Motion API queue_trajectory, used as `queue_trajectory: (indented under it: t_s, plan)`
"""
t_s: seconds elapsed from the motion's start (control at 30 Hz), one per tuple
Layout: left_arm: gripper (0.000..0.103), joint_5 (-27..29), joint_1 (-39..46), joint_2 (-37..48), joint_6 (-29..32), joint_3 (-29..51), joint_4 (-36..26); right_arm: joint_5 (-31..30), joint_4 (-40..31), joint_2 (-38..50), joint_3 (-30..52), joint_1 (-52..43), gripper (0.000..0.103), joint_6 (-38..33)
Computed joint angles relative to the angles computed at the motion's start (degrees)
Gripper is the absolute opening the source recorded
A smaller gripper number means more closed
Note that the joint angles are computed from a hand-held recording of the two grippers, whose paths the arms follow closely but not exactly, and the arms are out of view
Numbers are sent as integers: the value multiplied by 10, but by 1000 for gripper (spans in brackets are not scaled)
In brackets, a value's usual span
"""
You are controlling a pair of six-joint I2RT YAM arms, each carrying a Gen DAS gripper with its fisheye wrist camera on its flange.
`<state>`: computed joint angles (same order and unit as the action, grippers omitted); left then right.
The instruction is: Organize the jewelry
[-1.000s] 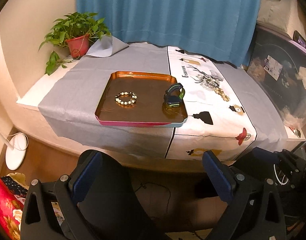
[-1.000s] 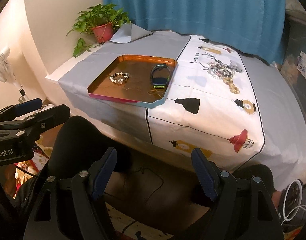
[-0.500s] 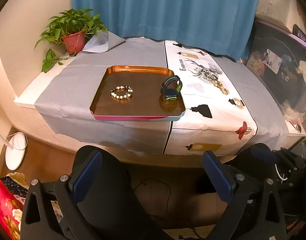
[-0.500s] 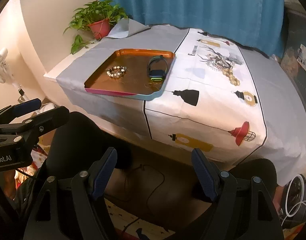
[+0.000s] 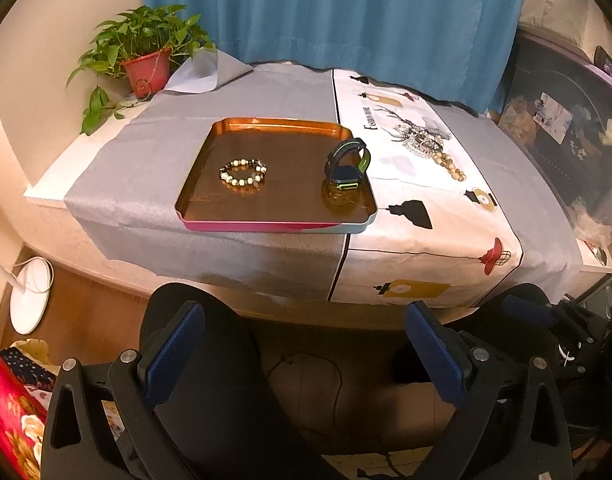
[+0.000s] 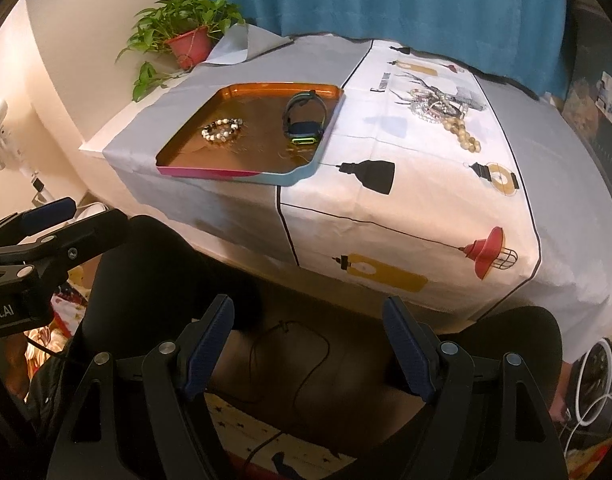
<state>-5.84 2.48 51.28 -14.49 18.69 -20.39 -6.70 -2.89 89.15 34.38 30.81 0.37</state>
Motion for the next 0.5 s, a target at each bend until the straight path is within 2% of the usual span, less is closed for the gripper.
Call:
queue_trajectory:
  t_s: [0.5]
  plan:
    - [99,7,15,128,14,21,75,-14,16,95,58,-78,77,2]
